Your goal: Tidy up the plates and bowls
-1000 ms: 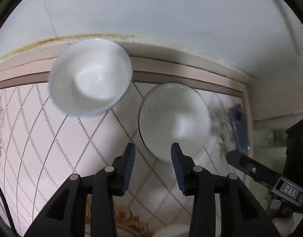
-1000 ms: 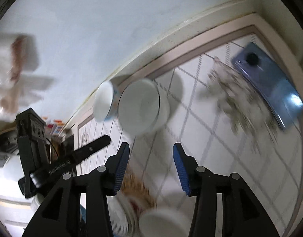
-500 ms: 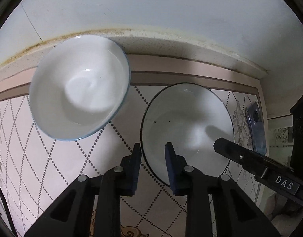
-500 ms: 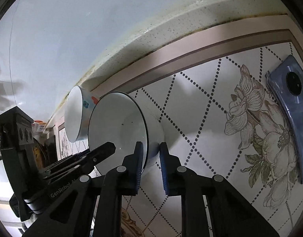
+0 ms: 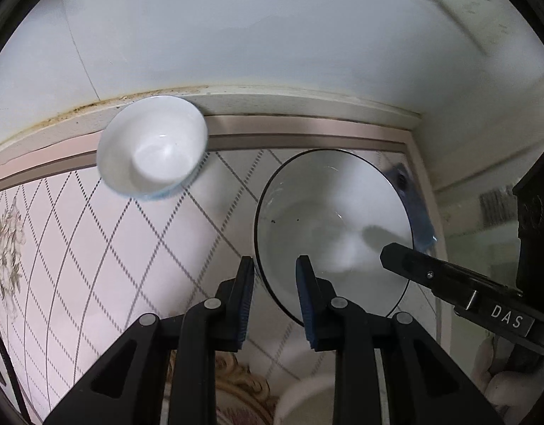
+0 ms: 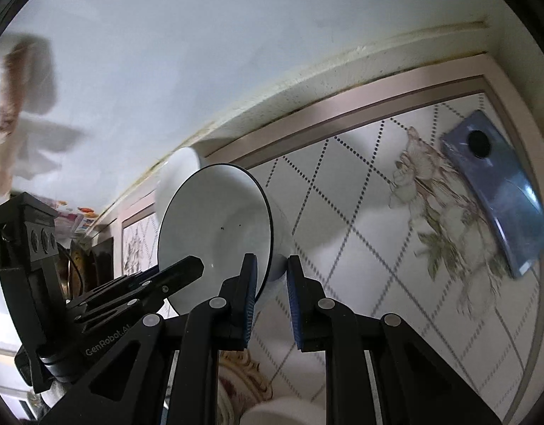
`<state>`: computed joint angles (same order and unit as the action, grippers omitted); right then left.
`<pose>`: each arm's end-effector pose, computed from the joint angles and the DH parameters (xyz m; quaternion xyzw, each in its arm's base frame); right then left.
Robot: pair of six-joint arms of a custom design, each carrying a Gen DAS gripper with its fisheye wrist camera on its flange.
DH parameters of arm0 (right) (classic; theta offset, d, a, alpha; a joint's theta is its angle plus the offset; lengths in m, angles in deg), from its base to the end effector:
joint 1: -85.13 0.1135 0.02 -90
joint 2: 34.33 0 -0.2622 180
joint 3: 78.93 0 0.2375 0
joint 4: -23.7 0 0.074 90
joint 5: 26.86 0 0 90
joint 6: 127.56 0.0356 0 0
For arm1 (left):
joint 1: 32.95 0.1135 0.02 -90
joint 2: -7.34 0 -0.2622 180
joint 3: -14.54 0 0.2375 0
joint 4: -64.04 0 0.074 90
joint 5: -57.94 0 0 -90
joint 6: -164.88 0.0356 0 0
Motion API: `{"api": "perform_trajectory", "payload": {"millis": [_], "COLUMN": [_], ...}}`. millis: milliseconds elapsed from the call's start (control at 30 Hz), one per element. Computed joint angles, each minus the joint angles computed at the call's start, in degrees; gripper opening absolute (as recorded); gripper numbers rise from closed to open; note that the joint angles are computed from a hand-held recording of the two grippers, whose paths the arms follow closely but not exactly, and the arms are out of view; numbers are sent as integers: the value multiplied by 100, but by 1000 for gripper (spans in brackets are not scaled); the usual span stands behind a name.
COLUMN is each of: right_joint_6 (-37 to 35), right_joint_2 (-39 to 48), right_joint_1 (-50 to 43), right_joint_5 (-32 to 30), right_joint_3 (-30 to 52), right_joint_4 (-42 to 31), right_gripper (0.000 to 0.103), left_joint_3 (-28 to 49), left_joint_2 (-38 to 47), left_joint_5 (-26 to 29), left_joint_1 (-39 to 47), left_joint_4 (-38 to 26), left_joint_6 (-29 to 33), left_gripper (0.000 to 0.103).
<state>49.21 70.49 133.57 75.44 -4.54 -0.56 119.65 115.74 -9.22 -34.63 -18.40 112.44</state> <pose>0.2410 0.2604 0.1579 0.3417 0.8842 0.2399 0.2093 0.3473 -0.0240 0.2422 0.3359 0.9202 -0.1770 0.0957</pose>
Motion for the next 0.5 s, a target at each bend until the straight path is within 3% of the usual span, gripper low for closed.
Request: {"api": "perform_trajectory", "payload": {"millis": [333, 500], "right_joint_6": [1748, 2735], "right_joint_2": [-369, 25], "right_joint_1": [1945, 2780], "right_joint_5": [1277, 1598], "right_joint_3": [648, 1033], "right_joint_4": [-1623, -2013], "right_gripper": [19, 19], "left_joint_3": [-1177, -2005], "left_joint_2": [-1453, -1990], "left_joint_5": [183, -19], "left_joint_1": [1077, 1447], "left_joint_4": [-972, -963], "left_joint_6": [1672, 2254], "left_gripper": [22, 22]}}
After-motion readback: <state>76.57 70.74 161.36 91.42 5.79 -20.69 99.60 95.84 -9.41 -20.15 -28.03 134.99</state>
